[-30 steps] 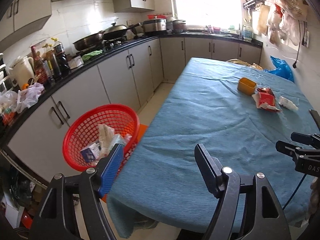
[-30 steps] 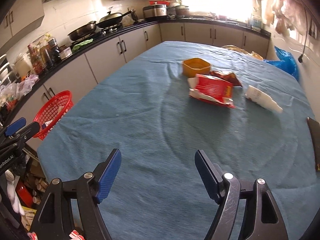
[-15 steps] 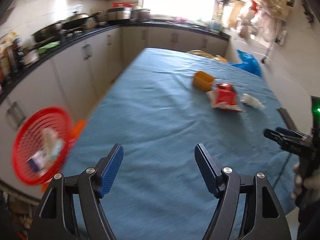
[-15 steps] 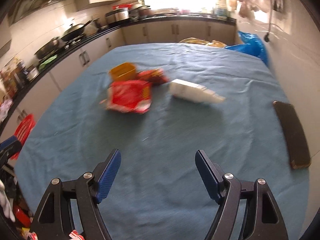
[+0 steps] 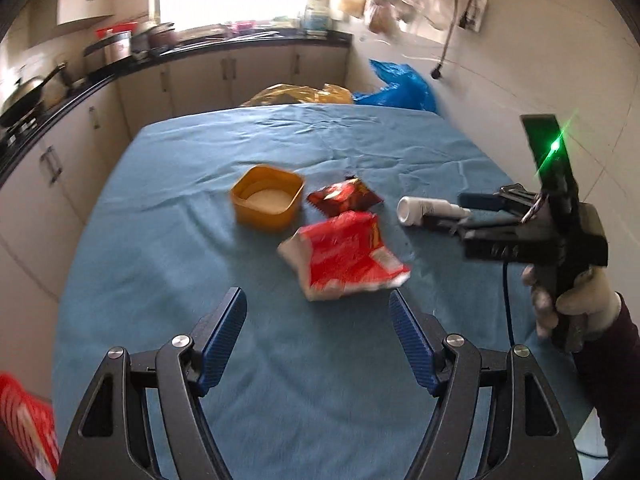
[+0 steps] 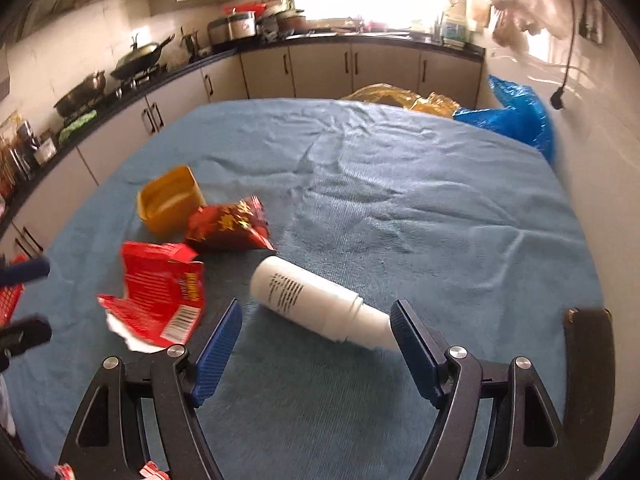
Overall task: Collect trash
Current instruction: 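Grasp the red snack wrapper with the left tool while the right tool grasps the white spray bottle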
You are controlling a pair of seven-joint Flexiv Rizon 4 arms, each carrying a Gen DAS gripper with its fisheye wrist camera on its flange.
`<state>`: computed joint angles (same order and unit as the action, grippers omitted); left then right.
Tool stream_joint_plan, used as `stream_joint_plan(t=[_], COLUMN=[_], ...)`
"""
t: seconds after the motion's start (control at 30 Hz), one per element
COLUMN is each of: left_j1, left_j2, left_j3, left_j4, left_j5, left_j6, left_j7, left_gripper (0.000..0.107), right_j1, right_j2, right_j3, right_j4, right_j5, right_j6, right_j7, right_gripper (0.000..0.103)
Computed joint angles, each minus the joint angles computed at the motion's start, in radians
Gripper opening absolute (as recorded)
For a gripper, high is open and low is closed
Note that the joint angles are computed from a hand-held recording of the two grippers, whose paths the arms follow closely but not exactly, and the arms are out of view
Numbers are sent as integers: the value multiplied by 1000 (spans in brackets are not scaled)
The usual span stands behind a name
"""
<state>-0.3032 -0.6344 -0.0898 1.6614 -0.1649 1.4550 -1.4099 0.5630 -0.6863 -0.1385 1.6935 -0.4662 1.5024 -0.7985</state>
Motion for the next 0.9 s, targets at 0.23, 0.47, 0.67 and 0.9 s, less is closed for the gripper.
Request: stream_joint_plan(t=[0.23, 0.47, 0.67, 0.9], left_j1=[6, -12, 35, -21], left_j2=[-144, -204, -134, -64], left_j3=[-34, -23, -113, -65], left_j4=[-244, -345, -217, -105], left_j5=[-1, -18, -102, -62], left_j6=[-175, -321, -364, -250], left_j7=[112, 124, 140, 152], left_gripper=[73, 38, 26, 39], right_j1=[-97, -191, -222, -189], right_j2=[-48, -50, -22, -5], right_j3=[121, 264, 329, 277], right_j4=[-52, -65, -41, -19], right_j5=[71, 159, 229, 256], right_j6=[4, -5, -40, -31], right_j7=[-67, -149, -196, -171], right_gripper=[65, 33, 33, 37])
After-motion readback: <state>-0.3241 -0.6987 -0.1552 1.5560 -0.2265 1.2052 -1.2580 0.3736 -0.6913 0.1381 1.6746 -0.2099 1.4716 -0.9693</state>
